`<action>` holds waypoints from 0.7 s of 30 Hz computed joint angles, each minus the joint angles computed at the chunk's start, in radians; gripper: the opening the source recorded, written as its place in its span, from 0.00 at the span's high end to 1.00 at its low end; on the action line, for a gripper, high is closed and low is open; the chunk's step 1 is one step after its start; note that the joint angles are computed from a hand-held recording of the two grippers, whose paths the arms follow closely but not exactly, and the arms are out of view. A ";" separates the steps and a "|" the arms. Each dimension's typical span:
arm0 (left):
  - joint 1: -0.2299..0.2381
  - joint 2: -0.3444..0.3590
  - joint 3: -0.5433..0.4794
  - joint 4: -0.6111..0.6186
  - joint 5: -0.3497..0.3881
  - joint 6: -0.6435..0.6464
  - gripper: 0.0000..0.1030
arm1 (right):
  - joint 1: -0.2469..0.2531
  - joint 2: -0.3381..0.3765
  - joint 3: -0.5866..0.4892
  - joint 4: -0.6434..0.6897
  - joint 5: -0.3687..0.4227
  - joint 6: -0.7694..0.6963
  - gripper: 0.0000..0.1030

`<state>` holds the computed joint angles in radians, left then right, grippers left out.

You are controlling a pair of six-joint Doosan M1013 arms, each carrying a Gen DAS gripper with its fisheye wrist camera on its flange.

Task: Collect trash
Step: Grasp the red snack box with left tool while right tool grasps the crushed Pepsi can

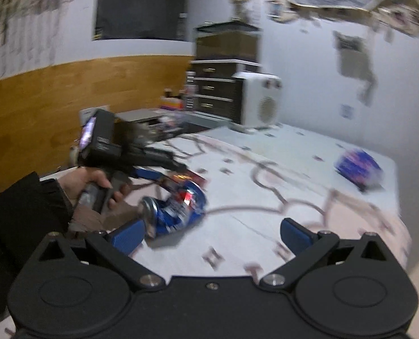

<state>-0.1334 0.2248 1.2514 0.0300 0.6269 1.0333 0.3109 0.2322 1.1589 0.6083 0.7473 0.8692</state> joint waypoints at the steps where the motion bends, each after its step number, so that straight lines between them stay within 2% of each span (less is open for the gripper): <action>1: 0.000 0.003 -0.006 -0.010 0.009 0.019 0.49 | 0.003 0.019 -0.023 0.027 0.018 -0.030 0.00; 2: 0.001 0.005 -0.008 -0.028 0.012 0.039 0.57 | 0.005 0.041 -0.049 0.055 0.043 -0.056 0.00; 3: 0.002 0.003 -0.004 -0.040 0.010 0.053 0.60 | 0.008 0.064 -0.076 0.074 0.070 -0.073 0.00; 7: 0.003 -0.003 0.000 -0.049 0.005 0.076 0.70 | 0.024 0.135 -0.163 0.096 0.139 -0.124 0.00; 12: 0.009 -0.002 -0.009 -0.065 0.032 0.087 0.76 | 0.032 0.237 -0.308 0.100 0.273 -0.151 0.00; 13: 0.008 0.000 -0.012 -0.054 0.039 0.081 0.80 | 0.032 0.258 -0.341 0.100 0.304 -0.147 0.00; 17: 0.009 0.000 -0.015 -0.054 0.046 0.089 0.80 | 0.033 0.358 -0.509 0.084 0.476 -0.084 0.00; 21: 0.003 0.001 -0.018 -0.039 0.052 0.103 0.81 | 0.039 0.388 -0.571 0.062 0.547 -0.115 0.00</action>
